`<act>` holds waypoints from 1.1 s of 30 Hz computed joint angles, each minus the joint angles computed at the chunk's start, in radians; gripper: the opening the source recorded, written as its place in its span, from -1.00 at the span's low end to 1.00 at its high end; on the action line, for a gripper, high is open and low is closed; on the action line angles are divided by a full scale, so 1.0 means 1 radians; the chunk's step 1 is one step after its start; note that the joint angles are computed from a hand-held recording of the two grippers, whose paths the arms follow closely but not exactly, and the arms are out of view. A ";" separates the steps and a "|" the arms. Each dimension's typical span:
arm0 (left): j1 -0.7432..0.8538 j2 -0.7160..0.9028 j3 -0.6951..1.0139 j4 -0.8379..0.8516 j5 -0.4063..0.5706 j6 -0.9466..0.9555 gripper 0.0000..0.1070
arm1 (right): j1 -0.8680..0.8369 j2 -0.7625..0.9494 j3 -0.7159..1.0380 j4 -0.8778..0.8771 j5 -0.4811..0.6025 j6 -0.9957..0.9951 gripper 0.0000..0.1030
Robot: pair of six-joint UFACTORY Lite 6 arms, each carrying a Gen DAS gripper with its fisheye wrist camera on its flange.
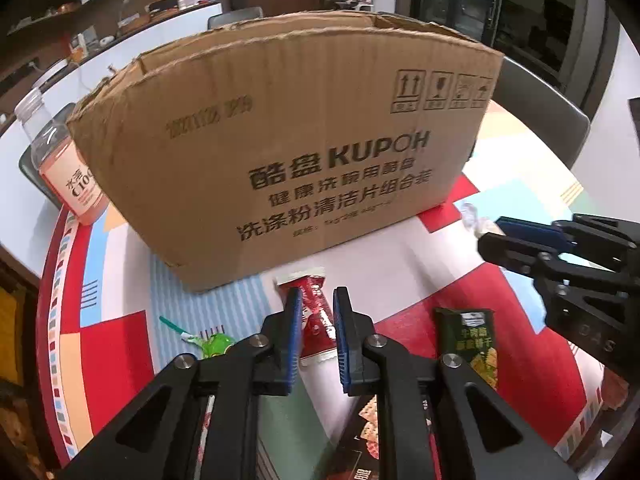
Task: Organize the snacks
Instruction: 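Grasp the red wrapped candy with the left tool while the right tool grasps a small white candy, then carry the red candy over the box with the left tool while the right tool carries the white candy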
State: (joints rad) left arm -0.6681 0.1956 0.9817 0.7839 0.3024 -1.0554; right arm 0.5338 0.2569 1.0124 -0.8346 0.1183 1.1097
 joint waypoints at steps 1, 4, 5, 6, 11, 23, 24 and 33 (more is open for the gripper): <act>0.007 0.002 -0.007 -0.013 -0.016 0.018 -0.54 | 0.005 -0.004 -0.002 -0.024 0.004 0.027 -0.62; 0.010 0.025 -0.008 0.057 -0.028 -0.046 -0.29 | 0.023 0.003 0.005 -0.055 0.020 0.065 -0.62; 0.016 0.036 -0.006 0.084 -0.033 -0.068 -0.19 | 0.028 0.008 0.010 -0.041 0.024 0.053 -0.62; 0.022 0.044 -0.005 0.112 -0.036 -0.093 -0.13 | 0.032 0.017 0.018 -0.009 0.025 0.022 -0.62; 0.059 0.121 0.036 0.111 -0.055 -0.063 -0.09 | 0.051 0.055 0.052 -0.019 0.039 0.038 -0.62; 0.096 0.227 0.116 -0.039 -0.093 0.073 -0.58 | 0.036 0.109 0.097 0.160 0.012 -0.138 -0.62; 0.096 0.229 0.118 -0.037 -0.092 0.069 -0.58 | 0.034 0.107 0.096 0.169 0.009 -0.146 -0.62; 0.058 0.084 0.033 0.014 -0.071 -0.039 -0.58 | 0.026 0.049 0.056 0.192 -0.007 -0.176 -0.62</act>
State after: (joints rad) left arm -0.6105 0.2800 1.0144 0.7975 0.2314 -1.0947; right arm 0.5603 0.3055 1.0688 -0.6427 0.1110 0.9334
